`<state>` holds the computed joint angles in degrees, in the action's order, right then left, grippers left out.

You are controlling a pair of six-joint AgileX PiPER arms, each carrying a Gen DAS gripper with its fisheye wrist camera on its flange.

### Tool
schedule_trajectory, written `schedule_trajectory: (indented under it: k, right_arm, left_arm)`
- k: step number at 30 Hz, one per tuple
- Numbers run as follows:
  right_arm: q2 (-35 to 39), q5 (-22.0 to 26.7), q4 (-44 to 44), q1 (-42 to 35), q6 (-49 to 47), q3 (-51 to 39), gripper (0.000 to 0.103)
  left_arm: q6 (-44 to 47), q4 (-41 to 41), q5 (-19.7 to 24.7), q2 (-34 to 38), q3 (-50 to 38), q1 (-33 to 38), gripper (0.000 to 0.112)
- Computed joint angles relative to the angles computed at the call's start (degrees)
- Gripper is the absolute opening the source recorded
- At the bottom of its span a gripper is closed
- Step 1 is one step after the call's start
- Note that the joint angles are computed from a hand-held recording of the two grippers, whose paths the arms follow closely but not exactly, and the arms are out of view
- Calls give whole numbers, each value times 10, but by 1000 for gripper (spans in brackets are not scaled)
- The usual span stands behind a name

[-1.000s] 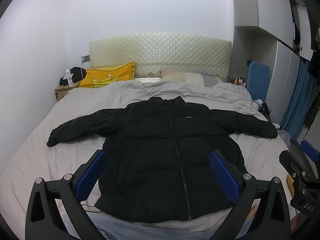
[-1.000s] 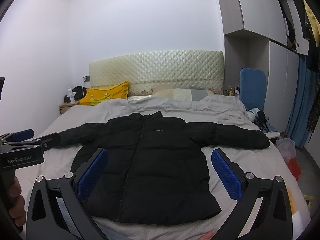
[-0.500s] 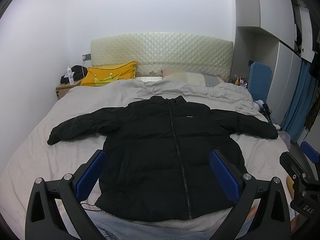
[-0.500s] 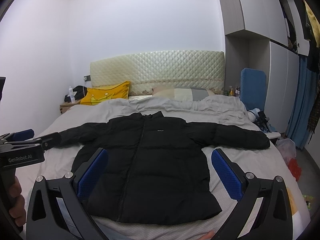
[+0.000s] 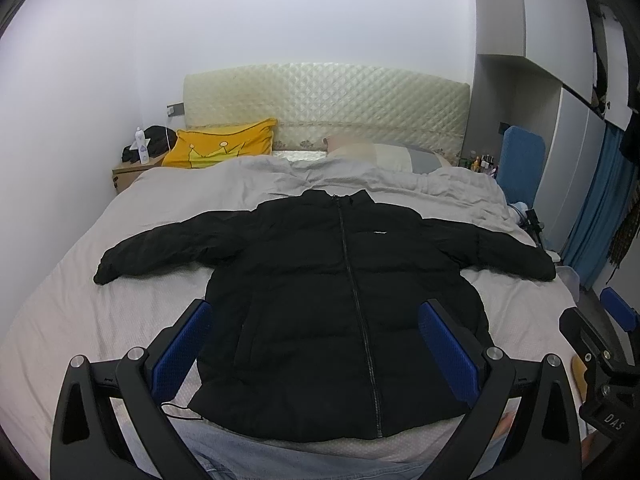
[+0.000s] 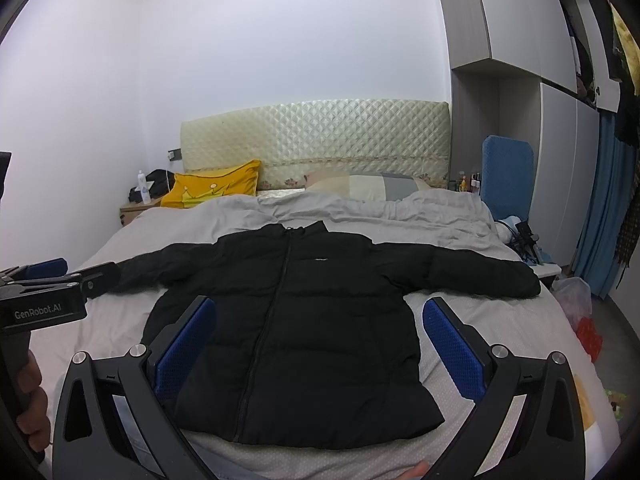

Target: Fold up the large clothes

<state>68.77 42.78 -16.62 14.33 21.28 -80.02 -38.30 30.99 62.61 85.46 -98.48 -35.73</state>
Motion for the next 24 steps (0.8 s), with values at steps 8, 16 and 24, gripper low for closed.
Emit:
schedule_trajectory:
  k: [8, 16, 24]
  right_arm:
    - [-1, -1, -2, 1, 2, 4, 103]
    - [0, -5, -9, 3, 11, 14, 103]
    - [16, -22, 55, -44, -34, 14, 103]
  left_arm:
    - [6, -5, 0, 2, -3, 3, 103]
    - [38, -59, -16, 2, 5, 44, 103]
    - [60, -82, -31, 17, -1, 74, 103]
